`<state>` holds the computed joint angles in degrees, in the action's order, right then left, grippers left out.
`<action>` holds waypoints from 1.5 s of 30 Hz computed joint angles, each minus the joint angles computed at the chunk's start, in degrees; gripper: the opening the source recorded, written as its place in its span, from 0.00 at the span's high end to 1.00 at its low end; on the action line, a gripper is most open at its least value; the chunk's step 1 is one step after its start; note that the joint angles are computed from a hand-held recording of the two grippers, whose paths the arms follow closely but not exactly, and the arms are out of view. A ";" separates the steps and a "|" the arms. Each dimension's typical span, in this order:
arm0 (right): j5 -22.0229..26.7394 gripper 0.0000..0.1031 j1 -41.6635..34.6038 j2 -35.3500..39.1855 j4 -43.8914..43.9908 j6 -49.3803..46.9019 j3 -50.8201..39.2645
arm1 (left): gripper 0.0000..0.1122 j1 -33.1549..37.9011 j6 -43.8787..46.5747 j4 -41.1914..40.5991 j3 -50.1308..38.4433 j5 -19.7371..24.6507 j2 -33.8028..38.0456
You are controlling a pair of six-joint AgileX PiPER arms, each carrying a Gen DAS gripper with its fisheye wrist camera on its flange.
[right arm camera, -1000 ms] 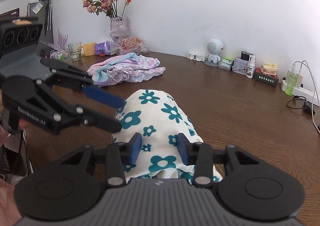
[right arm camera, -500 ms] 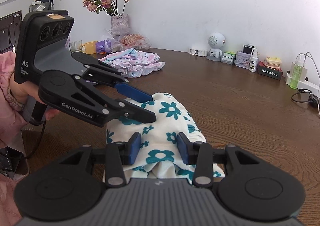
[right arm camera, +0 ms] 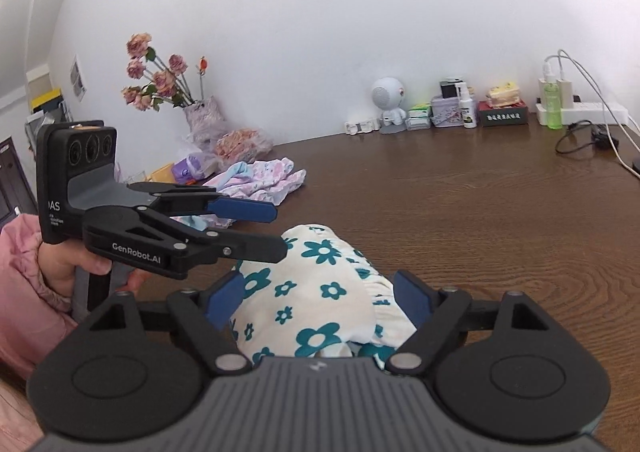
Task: Fold clothes
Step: 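Open the right gripper and tuck the bundle edges with both grippers, then close both grippers on the rolled cream shirt bundle from opposite sides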
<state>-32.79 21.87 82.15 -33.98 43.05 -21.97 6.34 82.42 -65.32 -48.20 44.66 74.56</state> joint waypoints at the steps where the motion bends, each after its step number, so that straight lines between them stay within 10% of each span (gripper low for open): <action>1: 0.72 0.18 -1.14 -0.37 -1.77 3.24 0.01 | 0.29 0.34 -1.07 0.61 -0.99 -0.11 0.70; 9: -1.63 0.00 -11.94 0.38 -17.36 28.13 1.68 | 0.11 4.05 -13.14 8.37 -13.62 7.01 11.95; 34: -3.21 0.01 -1.34 9.52 -2.89 30.37 -0.96 | 0.13 8.68 -15.92 3.96 -21.39 22.91 28.20; 45: -6.14 0.01 -2.73 11.16 -5.38 31.29 -1.68 | 0.13 8.08 -10.26 -0.94 -12.10 20.99 23.71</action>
